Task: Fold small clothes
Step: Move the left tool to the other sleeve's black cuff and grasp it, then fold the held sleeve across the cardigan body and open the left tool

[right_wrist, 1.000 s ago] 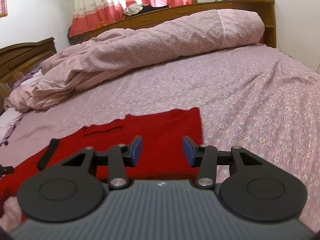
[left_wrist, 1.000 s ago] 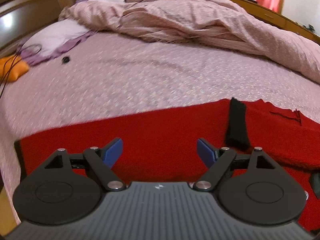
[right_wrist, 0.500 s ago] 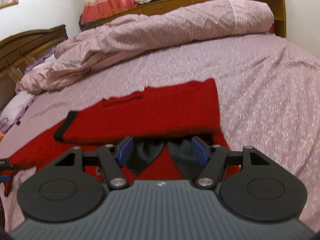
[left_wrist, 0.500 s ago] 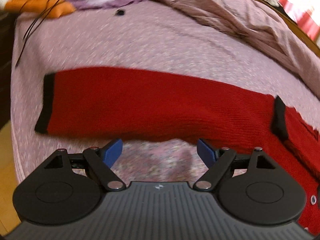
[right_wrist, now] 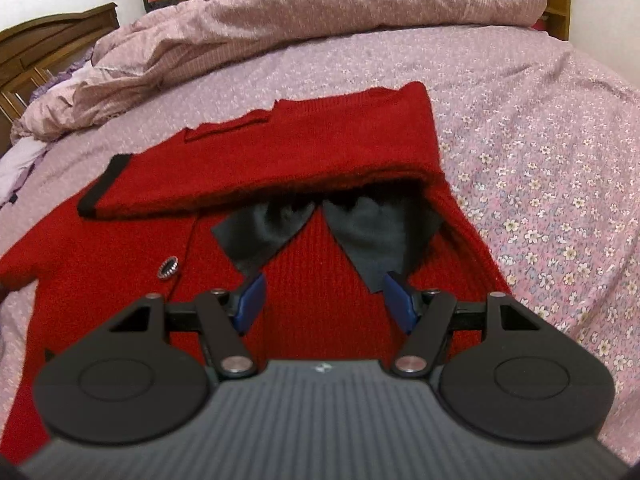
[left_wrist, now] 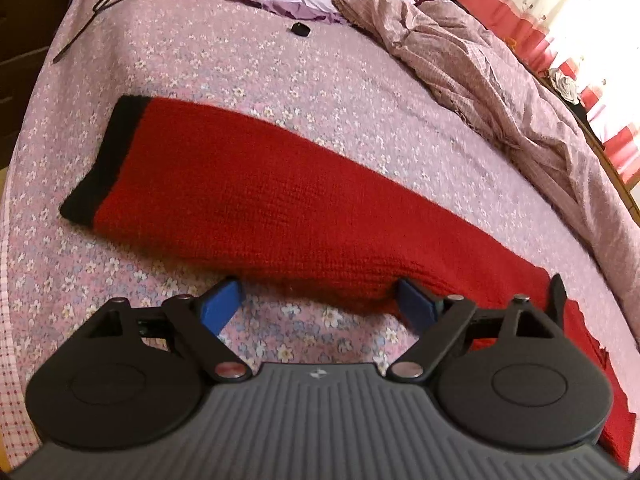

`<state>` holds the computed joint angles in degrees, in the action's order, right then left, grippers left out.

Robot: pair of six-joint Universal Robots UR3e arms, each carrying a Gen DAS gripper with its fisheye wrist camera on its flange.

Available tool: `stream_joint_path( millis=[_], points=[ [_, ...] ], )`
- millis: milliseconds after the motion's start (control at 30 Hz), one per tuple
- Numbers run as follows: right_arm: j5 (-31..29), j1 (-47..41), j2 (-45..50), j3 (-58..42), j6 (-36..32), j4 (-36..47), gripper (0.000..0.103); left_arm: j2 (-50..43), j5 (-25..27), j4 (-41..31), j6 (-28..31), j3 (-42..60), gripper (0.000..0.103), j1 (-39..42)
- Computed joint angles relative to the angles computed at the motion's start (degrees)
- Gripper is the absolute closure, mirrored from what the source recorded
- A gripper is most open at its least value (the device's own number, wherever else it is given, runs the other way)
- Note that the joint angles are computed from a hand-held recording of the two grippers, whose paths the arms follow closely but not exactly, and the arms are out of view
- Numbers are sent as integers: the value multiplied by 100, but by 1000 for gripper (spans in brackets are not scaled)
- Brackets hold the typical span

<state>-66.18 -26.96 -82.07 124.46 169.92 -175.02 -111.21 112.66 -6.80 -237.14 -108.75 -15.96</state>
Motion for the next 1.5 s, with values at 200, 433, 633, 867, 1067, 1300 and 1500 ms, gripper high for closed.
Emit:
stream_joint_path(
  millis=[200, 433, 633, 867, 1067, 1300, 1500],
  points=[
    [-111, 81, 108, -23, 6, -95, 35, -130, 137, 160, -122, 102, 13, -19],
    [-128, 90, 129, -25, -23, -124, 35, -10, 101, 987, -395, -364, 13, 155],
    [-190, 143, 170, -54, 4, -153, 34, -131, 301, 443, -428, 12, 21, 227],
    [-139, 108, 177, -31, 30, -186, 34, -265, 687, 95, -360, 335, 47, 179],
    [-93, 74, 151, 1, 48, -196, 34, -177, 620, 440, 55, 363, 68, 211],
    [102, -72, 0, 103, 96, -121, 35, -153, 522, 555, 497, 752, 76, 121],
    [347, -247, -175, 265, 132, -100, 35, -270, 449, 668, 1032, 1423, 77, -157]
  ],
)
